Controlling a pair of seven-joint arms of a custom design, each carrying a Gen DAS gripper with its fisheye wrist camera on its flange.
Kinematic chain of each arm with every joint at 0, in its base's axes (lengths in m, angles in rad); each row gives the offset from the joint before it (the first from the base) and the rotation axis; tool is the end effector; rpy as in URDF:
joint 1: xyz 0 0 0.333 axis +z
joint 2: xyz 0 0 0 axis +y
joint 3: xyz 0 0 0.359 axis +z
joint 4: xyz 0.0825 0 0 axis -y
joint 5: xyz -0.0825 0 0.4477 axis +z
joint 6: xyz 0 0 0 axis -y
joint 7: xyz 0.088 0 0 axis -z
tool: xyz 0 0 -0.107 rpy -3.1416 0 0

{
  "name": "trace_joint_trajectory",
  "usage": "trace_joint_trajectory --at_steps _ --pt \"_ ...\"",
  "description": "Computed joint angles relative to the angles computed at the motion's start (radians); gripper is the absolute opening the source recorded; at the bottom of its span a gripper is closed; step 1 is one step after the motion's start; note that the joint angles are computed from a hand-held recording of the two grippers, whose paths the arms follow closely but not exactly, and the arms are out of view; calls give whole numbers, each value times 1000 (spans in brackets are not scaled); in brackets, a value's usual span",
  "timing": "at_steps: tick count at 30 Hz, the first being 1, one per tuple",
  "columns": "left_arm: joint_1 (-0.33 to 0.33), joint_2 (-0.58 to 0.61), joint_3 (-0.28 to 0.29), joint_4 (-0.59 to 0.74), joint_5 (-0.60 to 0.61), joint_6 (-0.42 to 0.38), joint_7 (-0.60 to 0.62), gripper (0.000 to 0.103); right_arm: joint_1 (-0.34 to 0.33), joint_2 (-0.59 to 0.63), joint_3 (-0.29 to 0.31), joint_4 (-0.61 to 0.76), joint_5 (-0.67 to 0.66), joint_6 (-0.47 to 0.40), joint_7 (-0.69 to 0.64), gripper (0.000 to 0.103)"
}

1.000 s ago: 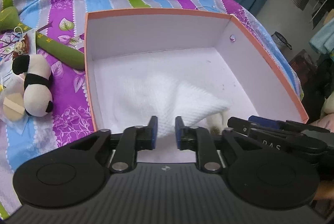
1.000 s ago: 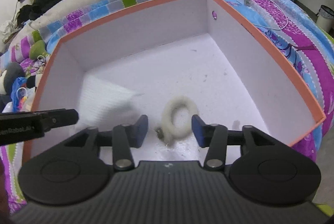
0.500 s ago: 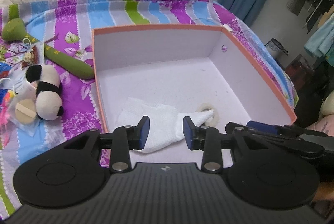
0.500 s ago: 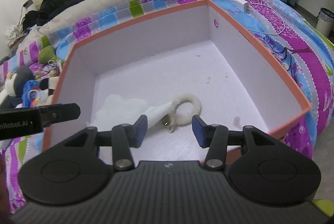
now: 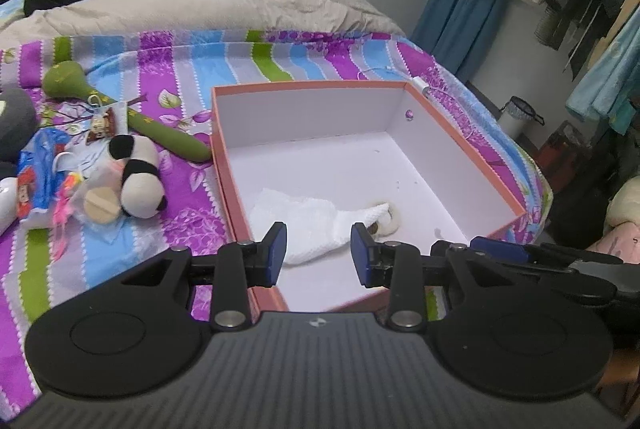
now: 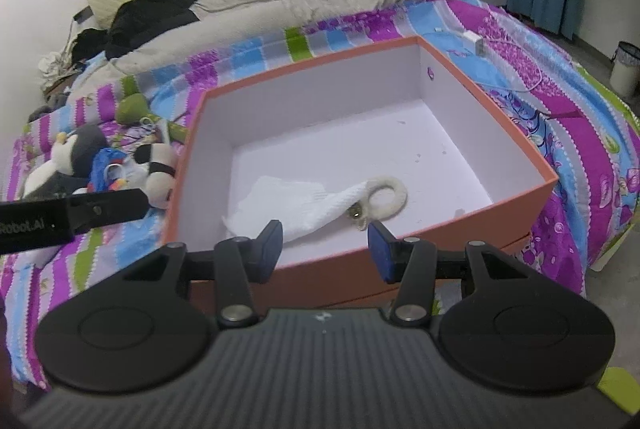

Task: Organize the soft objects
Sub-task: 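Withdraw the right tool from the box back toward the toys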

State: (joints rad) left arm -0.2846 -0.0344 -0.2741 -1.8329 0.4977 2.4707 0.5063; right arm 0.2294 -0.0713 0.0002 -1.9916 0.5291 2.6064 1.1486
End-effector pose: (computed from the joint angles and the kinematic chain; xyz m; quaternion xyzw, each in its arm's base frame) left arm 0.5581 -0.3536 0.6439 -0.7200 0.5789 -0.3239 0.2040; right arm 0.6261 0.1354 0.5914 -0.7406 0.5528 -0.1226 0.3617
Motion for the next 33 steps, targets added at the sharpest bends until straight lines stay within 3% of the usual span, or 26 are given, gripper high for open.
trace_joint_trajectory --at_steps 14,19,33 --pt "66 -289 -109 -219 -3 -13 -93 41 112 -232 -49 -191 34 28 -50 50" --pt "102 -396 -153 -285 -32 -31 -103 45 162 -305 -66 -255 24 40 -42 50" --pt "146 -699 -226 -469 -192 -136 -114 49 299 -437 -95 -372 -11 44 -40 50"
